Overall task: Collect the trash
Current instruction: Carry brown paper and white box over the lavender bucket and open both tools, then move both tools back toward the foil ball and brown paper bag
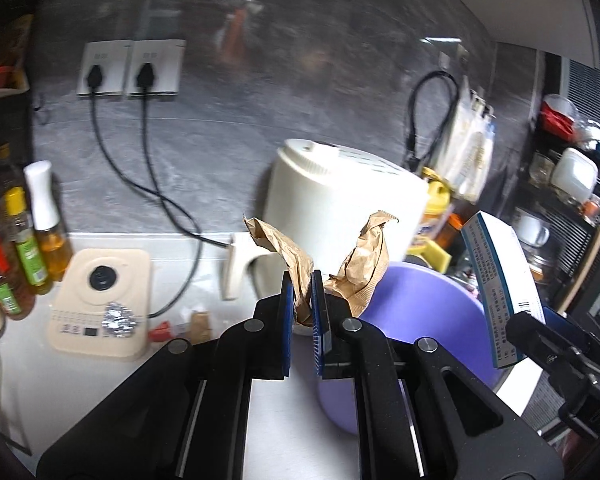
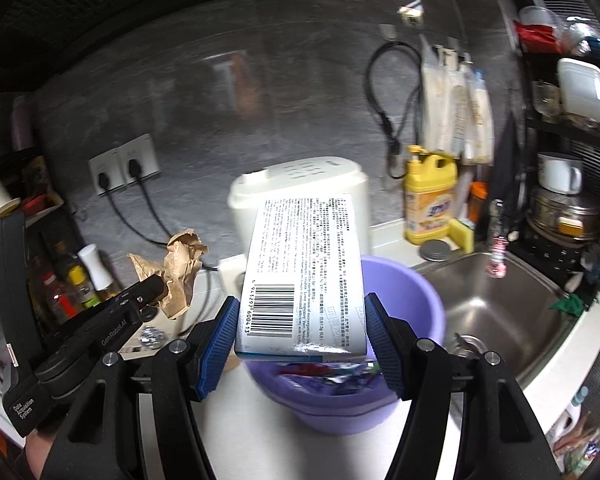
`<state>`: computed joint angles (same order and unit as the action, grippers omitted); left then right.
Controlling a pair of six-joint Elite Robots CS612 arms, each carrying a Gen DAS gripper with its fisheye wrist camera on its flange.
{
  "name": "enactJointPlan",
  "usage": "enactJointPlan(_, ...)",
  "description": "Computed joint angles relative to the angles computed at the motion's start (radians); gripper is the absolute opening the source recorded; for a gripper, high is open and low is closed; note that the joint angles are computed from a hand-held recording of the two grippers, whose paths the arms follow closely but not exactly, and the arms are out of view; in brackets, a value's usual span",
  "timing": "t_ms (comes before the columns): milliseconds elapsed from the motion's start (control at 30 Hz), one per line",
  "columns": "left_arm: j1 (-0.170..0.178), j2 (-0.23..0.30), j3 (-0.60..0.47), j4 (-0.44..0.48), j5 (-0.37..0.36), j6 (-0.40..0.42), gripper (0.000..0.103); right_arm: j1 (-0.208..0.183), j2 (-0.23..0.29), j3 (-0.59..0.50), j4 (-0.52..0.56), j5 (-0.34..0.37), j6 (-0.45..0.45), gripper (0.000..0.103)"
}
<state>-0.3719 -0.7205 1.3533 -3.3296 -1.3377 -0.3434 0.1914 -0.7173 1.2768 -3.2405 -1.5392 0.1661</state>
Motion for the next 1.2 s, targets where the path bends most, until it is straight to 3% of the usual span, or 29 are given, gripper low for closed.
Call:
enactJointPlan(67,-0.004,0.008,-0.017,0.009,-0.018,0.008,0.009,-0.006,-0.002,0.001,0.028,-0.014,0.007,0.064)
enactJointPlan(133,-0.007,0.013,-0.029,0.014,-0.03,0.016,0.009,-0.012,-0.006,0.009,0.034,-0.026,0.028,0.075)
enactJointPlan(600,-0.029,0.049,-0.101,0.081,-0.128,0.042,0.01,-0.047,-0.056,0.115,-0.006,-0.092,0.111,0.075)
enactJointPlan(633,-0.031,0.051,-0.106,0.089,-0.133,0.041,0.013,-0.049,-0.06,0.124,-0.011,-0.098,0.117,0.075)
enactJointPlan(700,-0.032,0.056,-0.115,0.102,-0.155,0.039,0.037,-0.051,-0.067,0.136,-0.016,-0.107,0.124,0.075)
enactJointPlan(733,-0.034,0.059,-0.116,0.094,-0.163,0.039,0.054,-0.053,-0.07,0.143,-0.02,-0.113,0.128,0.075)
enactJointPlan(833,-0.041,0.058,-0.112,0.093,-0.151,0.06,0.06,-0.055,-0.074,0.154,-0.023,-0.122,0.137,0.075)
enactJointPlan(1033,-0.042,0.046,-0.089,0.08,-0.131,0.078,0.081,-0.052,-0.073,0.157,-0.024,-0.118,0.141,0.075)
enactJointPlan(1200,-0.033,0.029,-0.058,0.058,-0.109,0.093,0.088,-0.043,-0.063,0.138,-0.018,-0.092,0.133,0.075)
